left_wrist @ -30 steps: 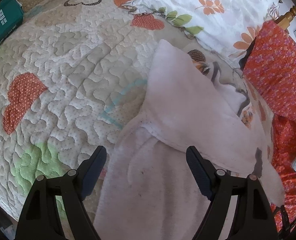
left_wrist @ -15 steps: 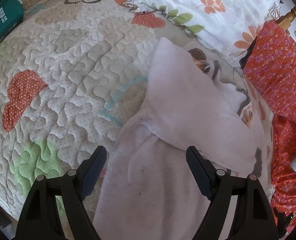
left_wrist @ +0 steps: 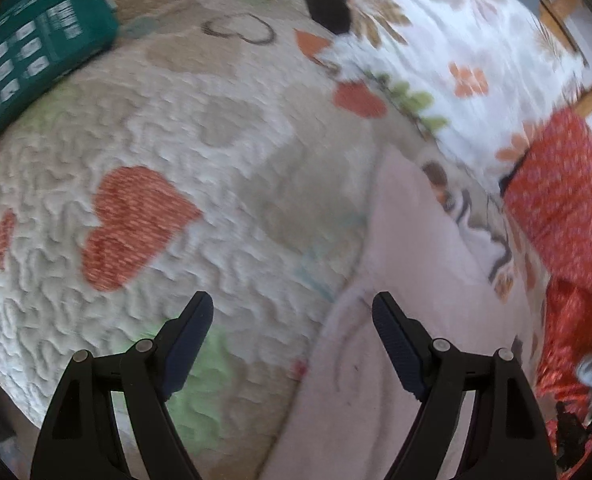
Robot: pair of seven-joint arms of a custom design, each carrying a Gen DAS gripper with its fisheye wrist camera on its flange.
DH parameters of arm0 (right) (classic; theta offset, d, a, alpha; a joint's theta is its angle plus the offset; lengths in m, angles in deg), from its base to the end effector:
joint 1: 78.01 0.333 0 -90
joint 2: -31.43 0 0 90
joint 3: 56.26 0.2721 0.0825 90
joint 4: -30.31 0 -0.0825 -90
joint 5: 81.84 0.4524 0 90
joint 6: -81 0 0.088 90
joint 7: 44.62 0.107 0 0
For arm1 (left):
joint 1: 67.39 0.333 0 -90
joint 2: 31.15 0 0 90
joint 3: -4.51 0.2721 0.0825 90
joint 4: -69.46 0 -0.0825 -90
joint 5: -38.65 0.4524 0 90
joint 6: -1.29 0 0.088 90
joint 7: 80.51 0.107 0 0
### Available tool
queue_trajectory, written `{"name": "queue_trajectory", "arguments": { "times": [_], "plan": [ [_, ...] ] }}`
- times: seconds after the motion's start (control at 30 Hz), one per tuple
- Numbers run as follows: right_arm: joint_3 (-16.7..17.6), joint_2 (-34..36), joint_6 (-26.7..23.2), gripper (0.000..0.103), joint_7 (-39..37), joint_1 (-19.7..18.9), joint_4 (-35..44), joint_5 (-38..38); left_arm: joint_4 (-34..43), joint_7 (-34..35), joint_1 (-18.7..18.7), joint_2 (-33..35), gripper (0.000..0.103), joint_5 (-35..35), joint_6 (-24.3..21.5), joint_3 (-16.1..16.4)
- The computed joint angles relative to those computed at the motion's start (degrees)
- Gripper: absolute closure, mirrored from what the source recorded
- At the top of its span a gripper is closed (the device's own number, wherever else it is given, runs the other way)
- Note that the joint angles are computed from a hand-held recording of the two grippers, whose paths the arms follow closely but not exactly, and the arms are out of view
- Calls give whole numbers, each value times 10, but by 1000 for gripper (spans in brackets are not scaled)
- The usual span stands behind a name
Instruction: Fold small clothes
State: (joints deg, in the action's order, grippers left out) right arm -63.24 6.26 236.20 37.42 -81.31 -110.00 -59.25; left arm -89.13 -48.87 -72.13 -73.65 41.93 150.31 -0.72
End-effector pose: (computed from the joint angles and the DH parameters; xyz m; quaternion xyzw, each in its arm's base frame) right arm 0.5280 -0.1102 0.4667 -0.5336 0.7613 -0.1715 0.3259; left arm 0.4457 -0.0741 0.4213 -0.8897 0.3558 -0.2658 0.1058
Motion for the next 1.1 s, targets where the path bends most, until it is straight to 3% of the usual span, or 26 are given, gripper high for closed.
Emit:
{"name": "queue_trajectory", "arguments": {
  "times": [0.23, 0.37, 0.53, 0.67, 0.8, 1.0, 1.07, 1.1],
  "plan": [
    [37, 40, 19, 99, -180, 192, 64, 96, -49, -59, 42, -73, 22, 8, 6, -1],
    [79, 102, 12, 98, -218, 244, 105, 117, -71, -73, 56, -108, 22, 16, 2, 4],
    [146, 182, 12, 98, -173, 261, 140, 6, -94, -65, 58, -140, 22, 10, 6, 20],
    [154, 229, 2, 91, -156, 270, 164, -62, -105, -68, 67, -161, 22, 10, 5, 18],
    [159, 224, 25, 53, -190, 280, 145, -103, -111, -73, 71, -170, 22, 7, 11, 18],
    [187, 187, 110, 50, -145, 273, 76, -351, -111, -80, 72, -171, 22, 8, 8, 14],
    [209, 168, 143, 48, -115, 253, 46, -462, -111, -82, 71, -172, 22, 8, 6, 14],
    [211, 156, 152, 46, -126, 253, 30, -481, -112, -82, 71, -172, 22, 7, 7, 16]
  ]
}}
